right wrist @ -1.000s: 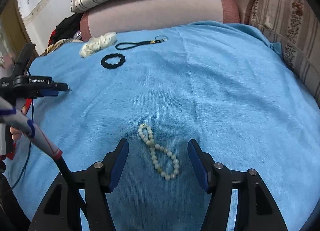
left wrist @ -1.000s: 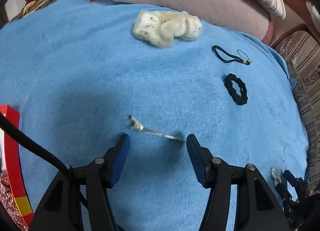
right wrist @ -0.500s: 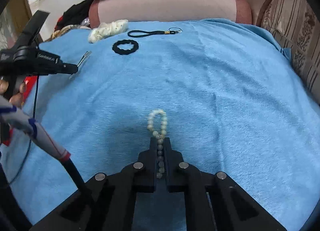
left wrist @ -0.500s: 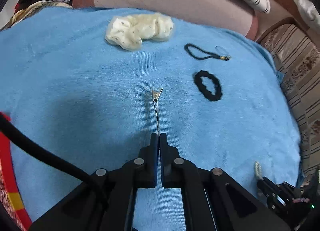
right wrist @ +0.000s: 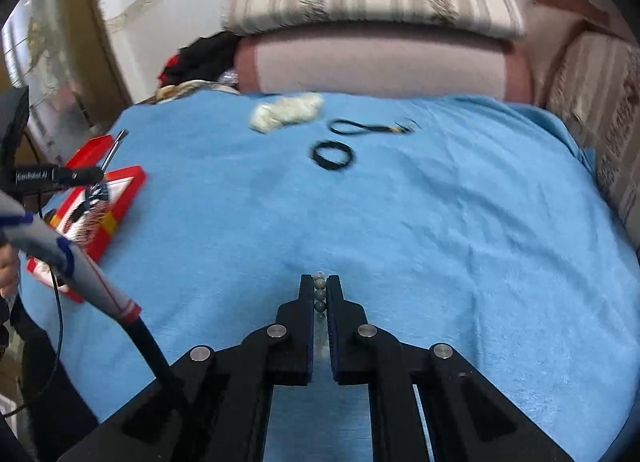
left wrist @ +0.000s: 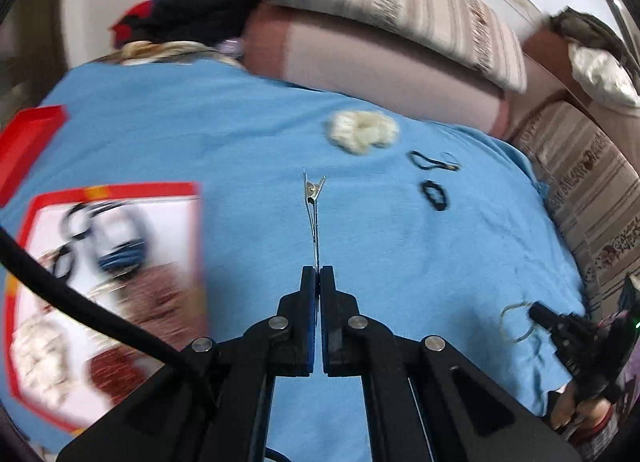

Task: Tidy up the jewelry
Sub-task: 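Carry the hair clip and pearl strand into the white tray while opening both tools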

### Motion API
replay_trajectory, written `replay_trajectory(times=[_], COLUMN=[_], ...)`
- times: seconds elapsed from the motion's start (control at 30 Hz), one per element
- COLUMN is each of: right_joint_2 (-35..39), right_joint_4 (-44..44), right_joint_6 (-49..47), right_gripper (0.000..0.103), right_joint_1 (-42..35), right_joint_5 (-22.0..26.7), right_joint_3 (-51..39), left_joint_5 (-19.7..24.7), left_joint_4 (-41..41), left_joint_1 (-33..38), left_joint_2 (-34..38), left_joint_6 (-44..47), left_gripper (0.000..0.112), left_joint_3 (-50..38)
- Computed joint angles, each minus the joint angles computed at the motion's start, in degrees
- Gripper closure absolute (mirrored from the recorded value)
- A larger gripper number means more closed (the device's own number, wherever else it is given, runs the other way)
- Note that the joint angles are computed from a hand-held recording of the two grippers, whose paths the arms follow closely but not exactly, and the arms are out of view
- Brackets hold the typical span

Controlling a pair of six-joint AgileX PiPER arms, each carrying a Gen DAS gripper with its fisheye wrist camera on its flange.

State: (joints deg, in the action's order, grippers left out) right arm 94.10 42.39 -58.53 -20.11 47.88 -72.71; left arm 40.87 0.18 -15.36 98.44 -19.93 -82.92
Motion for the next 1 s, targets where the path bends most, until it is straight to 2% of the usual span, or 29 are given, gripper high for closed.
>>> replay_trajectory(times=[0.17,0.33,0.47,0.63,0.83,1.0], right_joint_2=[-3.33,-3.49,-1.46,5.49,16.65,25.71], right_joint_4=[-1.67,-3.93,-5.66,-7.71,-8.28,-5.54], right_joint_6=[3.08,8.79,14.11,22.78,30.86,35.24], right_gripper=[0.097,0.097,0.097,0.097,0.097,0.097], right_joint_1=[7.60,17.72,26.72,38.30,47.53,51.44], right_joint_5=[0.18,1.08,1.49,2.28,6.75,11.29], right_joint_3=[0.27,-2.64,-6.94,-16.60,-31.55,-42.22], left_joint_5=[-1.50,-2.84,-3.68,-4.41,-5.01,-4.57], left_joint_4=[1.48,0.13,-3.87,-6.59,-9.51,-11.87], left_joint_1=[7.98,16.89,24.53,28.96,33.39,37.73], left_joint_2=[-10.05,-14.58,-13.68,-8.92,-5.43,-3.26], left_joint_6=[0.33,3.84,10.26,15.13,20.02,24.22], left_gripper=[0.111,0.111,0.111,0.111,0.111,0.111], left_joint_3=[12.13,18.44,20.02,17.85,15.24,13.49])
